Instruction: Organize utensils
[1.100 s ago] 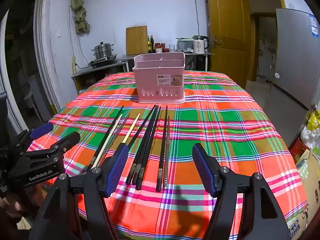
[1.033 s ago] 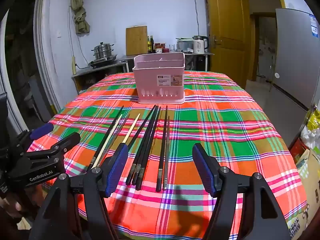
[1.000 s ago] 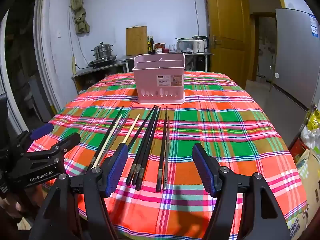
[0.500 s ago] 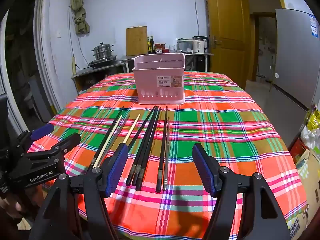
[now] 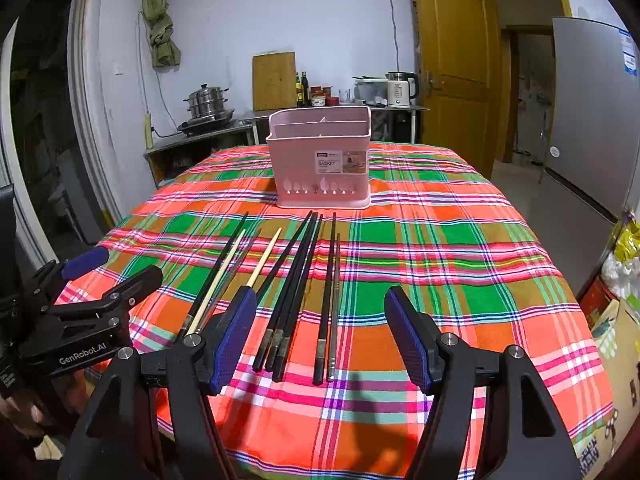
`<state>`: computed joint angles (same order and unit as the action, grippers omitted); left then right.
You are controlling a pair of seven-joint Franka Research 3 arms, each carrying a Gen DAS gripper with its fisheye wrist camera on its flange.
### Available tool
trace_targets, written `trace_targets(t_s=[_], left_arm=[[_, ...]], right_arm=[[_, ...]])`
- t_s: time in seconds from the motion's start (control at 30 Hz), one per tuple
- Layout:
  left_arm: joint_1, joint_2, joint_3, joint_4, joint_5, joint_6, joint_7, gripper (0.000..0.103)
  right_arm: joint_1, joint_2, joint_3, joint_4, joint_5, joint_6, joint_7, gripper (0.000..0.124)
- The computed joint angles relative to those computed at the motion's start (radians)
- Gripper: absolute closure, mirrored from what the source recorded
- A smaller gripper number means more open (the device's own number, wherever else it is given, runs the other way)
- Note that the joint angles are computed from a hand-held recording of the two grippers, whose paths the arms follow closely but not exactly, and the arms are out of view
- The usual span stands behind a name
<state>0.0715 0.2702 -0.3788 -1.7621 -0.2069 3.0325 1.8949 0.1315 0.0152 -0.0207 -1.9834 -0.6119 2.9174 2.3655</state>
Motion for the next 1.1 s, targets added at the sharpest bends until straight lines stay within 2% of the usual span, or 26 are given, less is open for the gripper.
trace_targets(t_s=[1.1], left_arm=[[-0.003, -0.007, -0.006, -0.003, -0.03, -0.009, 0.029, 0.008]], right_arm=[[0.003, 0.003, -0.002, 0.002, -0.001, 0.001, 0.003, 0.057]])
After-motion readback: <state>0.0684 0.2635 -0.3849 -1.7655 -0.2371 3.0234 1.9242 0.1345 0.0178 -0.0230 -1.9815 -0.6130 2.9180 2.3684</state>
